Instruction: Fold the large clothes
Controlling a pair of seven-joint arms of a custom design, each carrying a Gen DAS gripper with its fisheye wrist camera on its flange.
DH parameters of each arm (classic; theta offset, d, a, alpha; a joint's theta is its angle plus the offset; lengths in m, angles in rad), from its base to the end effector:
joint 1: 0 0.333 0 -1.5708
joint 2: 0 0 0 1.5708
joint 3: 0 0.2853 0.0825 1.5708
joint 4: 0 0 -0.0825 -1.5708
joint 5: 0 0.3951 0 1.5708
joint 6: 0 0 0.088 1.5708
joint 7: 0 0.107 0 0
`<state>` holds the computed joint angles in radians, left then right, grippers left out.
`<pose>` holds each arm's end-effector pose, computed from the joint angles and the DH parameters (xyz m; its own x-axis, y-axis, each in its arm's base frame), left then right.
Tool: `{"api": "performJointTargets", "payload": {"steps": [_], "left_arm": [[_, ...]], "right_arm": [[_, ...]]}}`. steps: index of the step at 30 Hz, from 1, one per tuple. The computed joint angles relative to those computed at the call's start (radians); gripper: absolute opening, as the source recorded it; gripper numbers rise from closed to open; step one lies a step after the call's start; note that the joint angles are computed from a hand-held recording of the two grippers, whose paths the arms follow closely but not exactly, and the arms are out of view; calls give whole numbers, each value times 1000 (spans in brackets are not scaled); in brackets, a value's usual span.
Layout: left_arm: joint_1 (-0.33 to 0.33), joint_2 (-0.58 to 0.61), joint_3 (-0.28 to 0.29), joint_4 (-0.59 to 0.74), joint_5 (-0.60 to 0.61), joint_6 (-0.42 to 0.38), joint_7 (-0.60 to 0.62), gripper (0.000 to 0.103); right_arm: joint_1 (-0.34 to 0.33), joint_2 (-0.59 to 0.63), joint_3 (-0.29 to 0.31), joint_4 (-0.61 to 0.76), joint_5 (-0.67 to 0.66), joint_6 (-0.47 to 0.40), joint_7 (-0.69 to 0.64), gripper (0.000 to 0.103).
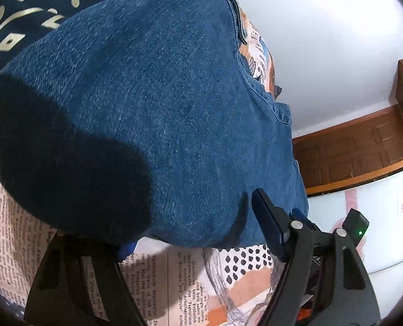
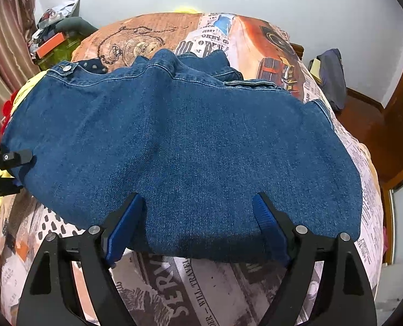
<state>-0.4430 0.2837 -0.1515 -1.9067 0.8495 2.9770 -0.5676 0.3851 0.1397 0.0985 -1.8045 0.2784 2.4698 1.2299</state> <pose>0.5154 -0.4035 0.3933 0.4189 -0.5680 0.7084 -0.6126 -0.7526 -0.2412 0.5762 0.2988 0.4886 0.6227 -0.7766 -0.0961 -0.6906 -0.4877 -0.5341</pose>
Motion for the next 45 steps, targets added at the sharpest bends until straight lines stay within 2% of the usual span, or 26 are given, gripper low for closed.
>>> {"api": "performJointTargets", "payload": {"steps": [2, 3, 8, 10, 12, 14, 15, 18, 20, 22, 24, 26, 27, 30, 32, 35, 37, 39, 42, 45], "left_arm": [[10, 5, -23, 5, -21, -3, 37, 75], [18, 14, -48, 17, -55, -24, 93, 75], [10, 35, -68, 72, -135, -126, 207, 75], [-10, 53, -61, 132, -140, -242, 243, 74], [-21, 77, -61, 184, -150, -314, 266, 74], [-45, 89, -49, 220, -139, -360, 251, 74], [-64, 87, -42, 237, -117, -399, 237, 69], [-130, 67, -19, 280, 46, -490, 166, 66], [-146, 73, -25, 318, 108, -530, 193, 66], [-138, 100, -37, 365, 89, -565, 249, 66], [-115, 116, -40, 373, 46, -558, 252, 66], [-87, 104, -27, 329, 11, -509, 197, 65], [-93, 97, 1, 298, 3, -447, 167, 65], [-70, 12, 8, 157, 95, -395, -50, 65], [-58, -11, 3, 120, 160, -378, -116, 65], [-31, -6, -34, 151, 112, -440, 0, 56], [-31, 11, -47, 198, 90, -505, 87, 42], [-45, 28, -53, 253, 77, -575, 164, 35], [-81, 62, -53, 342, 107, -673, 238, 29], [-106, 65, -48, 389, 131, -731, 296, 28]], "right_arm": [[1, -1, 0, -3, -2, 3, -1, 83], [0, -1, 0, -4, 0, 5, -3, 83], [1, -5, 0, -11, 0, 15, -2, 83], [0, -6, 0, -12, 1, 15, -4, 83], [0, -5, 0, -10, -2, 13, -2, 83], [-1, -5, 0, -10, 3, 14, -5, 83], [-1, -5, 0, -10, 6, 15, -7, 83], [-2, -6, 1, -14, 10, 21, -13, 83], [0, -5, 1, -15, 2, 26, -12, 83], [2, -4, 1, -16, -5, 31, -16, 83], [2, -5, 1, -18, -4, 33, -18, 83], [1, -6, 1, -21, 3, 37, -22, 84], [0, -7, 2, -24, 9, 40, -27, 84], [0, -9, 2, -28, 12, 44, -32, 84], [1, -10, 3, -30, 12, 49, -35, 84], [1, -9, 2, -30, 7, 50, -36, 84], [3, -8, 1, -26, -3, 46, -30, 84], [5, -3, -1, -13, -16, 29, -16, 84], [8, 5, -4, 22, -39, -13, 10, 84], [0, 7, 3, 53, 10, -34, -9, 84]]}}
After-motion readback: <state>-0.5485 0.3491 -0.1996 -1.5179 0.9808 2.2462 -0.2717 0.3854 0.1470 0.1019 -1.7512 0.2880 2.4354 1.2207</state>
